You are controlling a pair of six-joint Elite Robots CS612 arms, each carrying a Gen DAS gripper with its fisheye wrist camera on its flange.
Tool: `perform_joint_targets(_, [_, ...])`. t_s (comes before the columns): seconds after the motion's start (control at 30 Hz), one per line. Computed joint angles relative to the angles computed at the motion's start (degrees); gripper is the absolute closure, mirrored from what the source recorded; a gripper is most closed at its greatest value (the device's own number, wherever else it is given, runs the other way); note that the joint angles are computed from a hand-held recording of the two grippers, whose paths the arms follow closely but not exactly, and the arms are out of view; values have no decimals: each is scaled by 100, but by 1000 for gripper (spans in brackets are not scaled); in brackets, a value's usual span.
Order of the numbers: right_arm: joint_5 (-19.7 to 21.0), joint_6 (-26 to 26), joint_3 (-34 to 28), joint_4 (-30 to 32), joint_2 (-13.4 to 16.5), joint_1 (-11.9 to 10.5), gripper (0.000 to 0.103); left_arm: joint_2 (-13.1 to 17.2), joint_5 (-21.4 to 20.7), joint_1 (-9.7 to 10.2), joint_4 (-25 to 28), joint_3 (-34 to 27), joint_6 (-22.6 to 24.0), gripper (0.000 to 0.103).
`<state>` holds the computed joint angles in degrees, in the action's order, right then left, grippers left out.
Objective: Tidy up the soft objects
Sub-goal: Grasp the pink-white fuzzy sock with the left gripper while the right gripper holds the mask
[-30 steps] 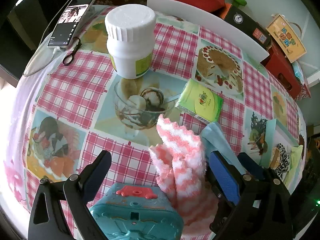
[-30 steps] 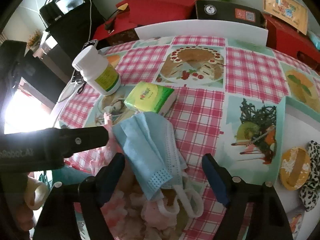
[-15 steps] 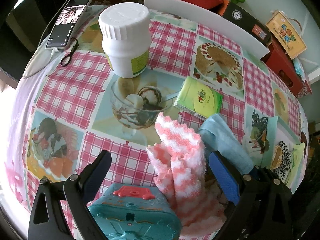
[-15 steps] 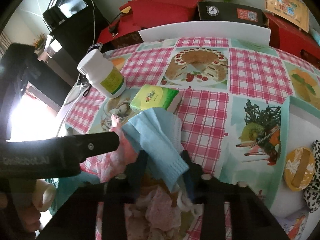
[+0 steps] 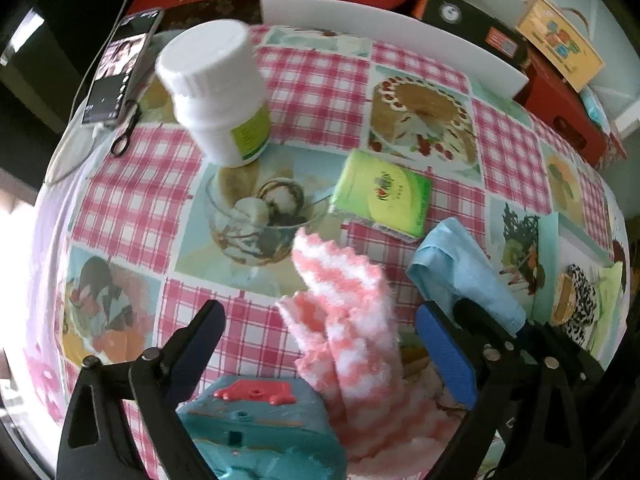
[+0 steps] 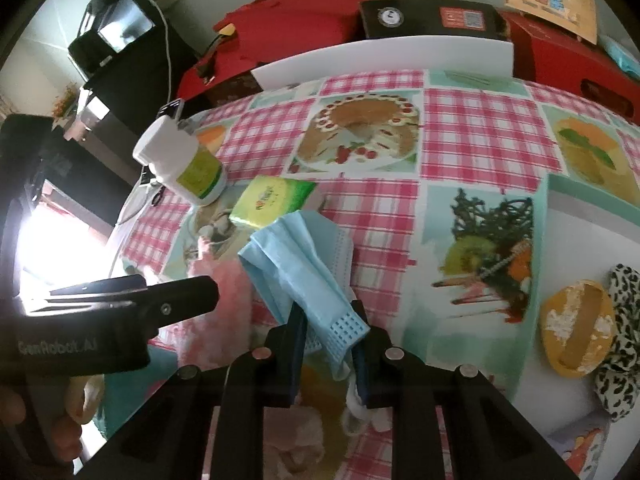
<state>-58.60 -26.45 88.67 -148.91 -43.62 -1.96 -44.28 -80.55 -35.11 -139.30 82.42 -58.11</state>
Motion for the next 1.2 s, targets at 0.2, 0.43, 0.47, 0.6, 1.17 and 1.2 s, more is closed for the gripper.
perform_joint_targets(0.2, [-71,121,-46,-4,22,-42,81,108,-54,-7,244,-260,388,32])
perform_joint_targets(0.43, [8,87,-48,64,11,-85,81,166,-68,-16,553,-394,533,65])
perform_joint_targets(0.47, [6,91,-45,60,9,-87,81,178,-67,-16,598,-413,566,68])
perform_joint_targets(0.6, [6,117,-50,64,12,-95,81,286,-66,-56,726,-539,675,75])
perform_joint_targets(1.17, [-10,144,-54,99,15,-101,81,298,105,-82,470,-480,639,91])
perform_joint_targets(1.2, [-10,146,-54,97,16,-102,81,284,106,-79,434,-456,610,91])
